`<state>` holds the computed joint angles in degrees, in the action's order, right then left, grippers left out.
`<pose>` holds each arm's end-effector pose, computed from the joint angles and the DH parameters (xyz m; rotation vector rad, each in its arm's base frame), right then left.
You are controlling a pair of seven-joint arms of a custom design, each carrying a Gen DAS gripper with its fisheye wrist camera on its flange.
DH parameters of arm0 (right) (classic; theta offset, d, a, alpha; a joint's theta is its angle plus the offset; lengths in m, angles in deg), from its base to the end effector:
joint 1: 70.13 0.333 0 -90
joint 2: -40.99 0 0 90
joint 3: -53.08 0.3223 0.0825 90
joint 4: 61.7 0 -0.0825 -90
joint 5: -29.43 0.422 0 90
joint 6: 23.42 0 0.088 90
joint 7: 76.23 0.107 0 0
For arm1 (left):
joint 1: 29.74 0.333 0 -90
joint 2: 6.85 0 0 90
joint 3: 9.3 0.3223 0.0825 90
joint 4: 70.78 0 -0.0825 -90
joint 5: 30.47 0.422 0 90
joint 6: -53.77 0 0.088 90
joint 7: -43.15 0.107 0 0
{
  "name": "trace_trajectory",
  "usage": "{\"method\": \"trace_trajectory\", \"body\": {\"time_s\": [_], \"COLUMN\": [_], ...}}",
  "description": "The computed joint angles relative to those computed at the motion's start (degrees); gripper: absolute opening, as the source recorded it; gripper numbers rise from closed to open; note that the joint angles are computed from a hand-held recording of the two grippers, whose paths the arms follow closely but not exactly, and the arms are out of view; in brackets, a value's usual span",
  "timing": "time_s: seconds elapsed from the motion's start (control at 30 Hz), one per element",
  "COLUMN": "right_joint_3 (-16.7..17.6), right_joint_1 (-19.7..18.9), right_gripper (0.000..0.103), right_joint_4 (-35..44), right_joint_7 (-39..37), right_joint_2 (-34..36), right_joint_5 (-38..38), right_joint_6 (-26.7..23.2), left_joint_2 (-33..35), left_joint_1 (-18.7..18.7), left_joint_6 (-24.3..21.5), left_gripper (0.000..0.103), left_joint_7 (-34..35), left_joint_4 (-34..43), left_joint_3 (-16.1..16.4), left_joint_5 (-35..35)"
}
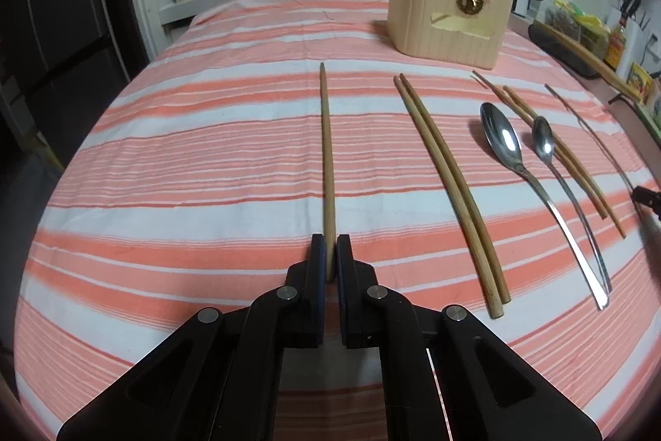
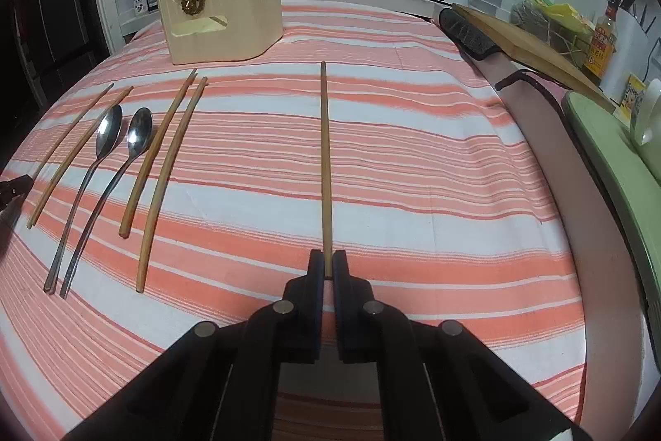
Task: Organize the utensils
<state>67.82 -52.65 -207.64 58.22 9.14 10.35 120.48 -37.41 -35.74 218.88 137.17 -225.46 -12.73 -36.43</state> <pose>0.3777 0.2473 0.4953 -1.8755 1.8655 -0.6181 0.4343 -0.0663 0.4605 -1.6877 1.9566 -0.7408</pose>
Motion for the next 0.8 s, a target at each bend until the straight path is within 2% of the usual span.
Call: {"method": "trace_trajectory", "body": {"time_s": [0.13, 0.33, 0.5, 0.8], "right_joint_3": [1.1, 2.7, 4.4, 5.3], "right_joint_1": [-0.8, -2.0, -3.7, -4.1], "right_gripper": [0.004, 0.004, 0.004, 0.004], "right_joint_4": [1.1, 5.5, 8.3, 10.1], "right_joint_7": [0.7, -0.2, 0.7, 0.2], "right_joint_2": [-2.8, -5.5, -7.4, -9.2], "right_joint_5": [-2.0, -4.7, -6.3, -5.2], "right_joint_6": [0.5, 1.4, 3.5, 6.2], "left_joint_2": [-4.6, -10.1, -12.6, -14.5], "left_joint_1": [-2.2, -3.7, -4.9, -6.4], "left_joint_6": [-0.5, -1.4, -1.0, -0.2], "left_gripper": [0.003, 0.003, 0.003, 0.003], "left_joint_7": [2.4, 5.5, 7.2, 7.9], "left_joint_4": [-0.4, 1.3, 3.1, 4.4], "left_joint_3": [2.5, 4.1, 5.0, 5.4], "left_joint_5": [-1.7, -3.1, -4.4, -6.0]}}
